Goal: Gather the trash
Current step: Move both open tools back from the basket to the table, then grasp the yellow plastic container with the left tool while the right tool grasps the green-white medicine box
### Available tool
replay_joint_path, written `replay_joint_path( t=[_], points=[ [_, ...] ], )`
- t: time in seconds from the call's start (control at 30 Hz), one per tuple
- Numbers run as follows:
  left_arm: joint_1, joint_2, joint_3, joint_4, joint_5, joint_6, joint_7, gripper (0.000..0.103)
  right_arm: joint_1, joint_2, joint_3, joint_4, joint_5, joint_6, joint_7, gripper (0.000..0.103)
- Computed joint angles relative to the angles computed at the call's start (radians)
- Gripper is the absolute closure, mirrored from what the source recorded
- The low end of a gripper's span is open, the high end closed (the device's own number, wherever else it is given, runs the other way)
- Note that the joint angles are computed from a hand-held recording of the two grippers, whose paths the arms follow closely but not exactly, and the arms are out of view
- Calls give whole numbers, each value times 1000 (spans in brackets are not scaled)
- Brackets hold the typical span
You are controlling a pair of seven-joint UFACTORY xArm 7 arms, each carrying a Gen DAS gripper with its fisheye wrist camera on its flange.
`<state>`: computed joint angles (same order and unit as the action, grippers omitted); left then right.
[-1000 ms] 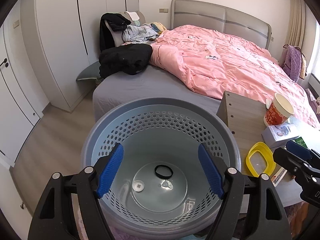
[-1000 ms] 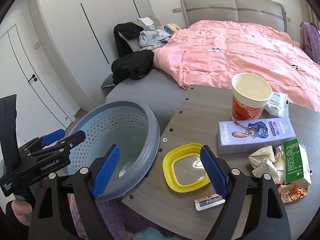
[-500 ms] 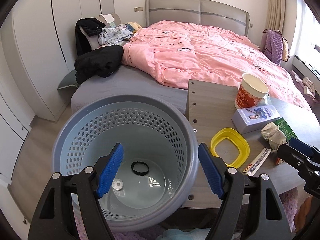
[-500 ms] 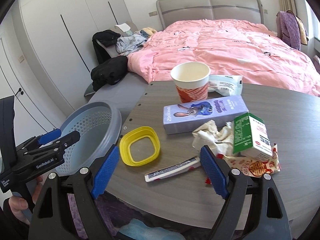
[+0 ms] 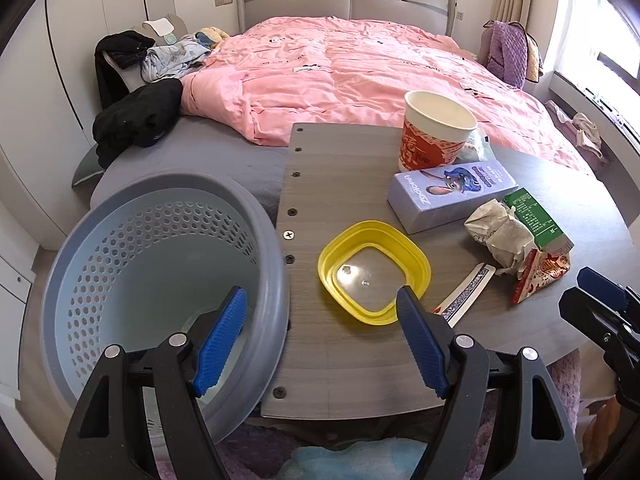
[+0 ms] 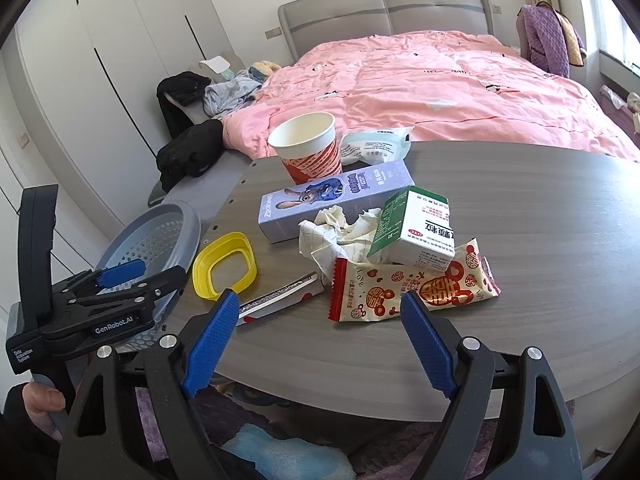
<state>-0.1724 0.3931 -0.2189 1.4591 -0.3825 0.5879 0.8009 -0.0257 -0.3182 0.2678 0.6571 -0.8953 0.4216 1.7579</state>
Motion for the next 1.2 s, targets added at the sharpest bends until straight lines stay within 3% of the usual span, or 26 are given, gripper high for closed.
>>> replay_joint_path(
  t=[0.47,1.2],
  points=[
    [-73,84,20,104,118,126,-133,29,-49,-29,11,-49,-87,-72,71,22],
    [-124,174,20,196,206,111,-221,27,-119,-40,25,-81,-87,-142,78,22]
  ],
)
